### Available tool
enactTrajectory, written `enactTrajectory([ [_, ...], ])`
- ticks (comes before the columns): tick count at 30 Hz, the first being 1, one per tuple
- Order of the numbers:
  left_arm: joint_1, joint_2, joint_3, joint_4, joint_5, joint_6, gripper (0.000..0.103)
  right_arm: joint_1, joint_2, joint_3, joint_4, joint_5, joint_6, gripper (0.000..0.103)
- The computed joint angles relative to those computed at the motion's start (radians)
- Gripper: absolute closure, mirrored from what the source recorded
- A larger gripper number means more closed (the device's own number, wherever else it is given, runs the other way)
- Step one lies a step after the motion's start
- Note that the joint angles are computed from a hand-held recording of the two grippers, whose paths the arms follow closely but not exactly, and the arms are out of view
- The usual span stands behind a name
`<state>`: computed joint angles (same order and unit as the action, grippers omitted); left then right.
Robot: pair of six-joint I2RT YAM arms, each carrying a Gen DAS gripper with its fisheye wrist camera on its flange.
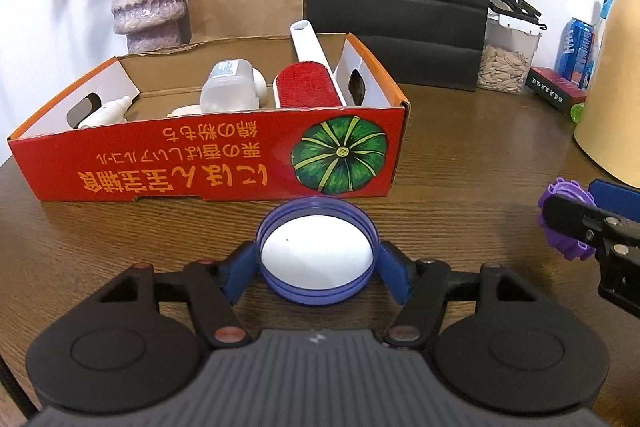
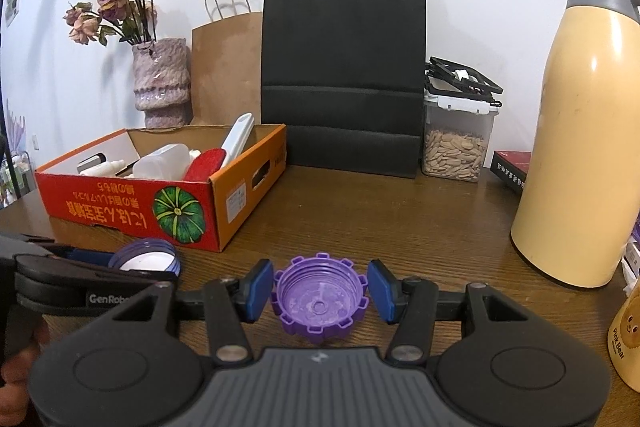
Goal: Organize rigid objects
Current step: 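Carry the blue-rimmed lid with the left tool while the right tool carries the purple cap over the box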
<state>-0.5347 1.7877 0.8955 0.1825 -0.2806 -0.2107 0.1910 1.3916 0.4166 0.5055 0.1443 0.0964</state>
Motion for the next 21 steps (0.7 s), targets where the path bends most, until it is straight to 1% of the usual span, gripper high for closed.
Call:
enactTrajectory([
  [5,-0.002,-0.008,-0.007,0.007,-0.006,0.014,0.036,0.002,-0.004,-0.008,0.011,0.006,-0.003,0.052],
  [13,-0.002,-0.058,-0.059,0.058,-0.012,0.051,0.036,0.009,-0.01,-0.018,0.032,0.015,-0.016,0.052],
  [21,0.024,-0.119,-0.115,0.103,-0.007,0.083,0.036,0.05,-0.04,-0.027,0.041,0.056,-0.033,0.052],
])
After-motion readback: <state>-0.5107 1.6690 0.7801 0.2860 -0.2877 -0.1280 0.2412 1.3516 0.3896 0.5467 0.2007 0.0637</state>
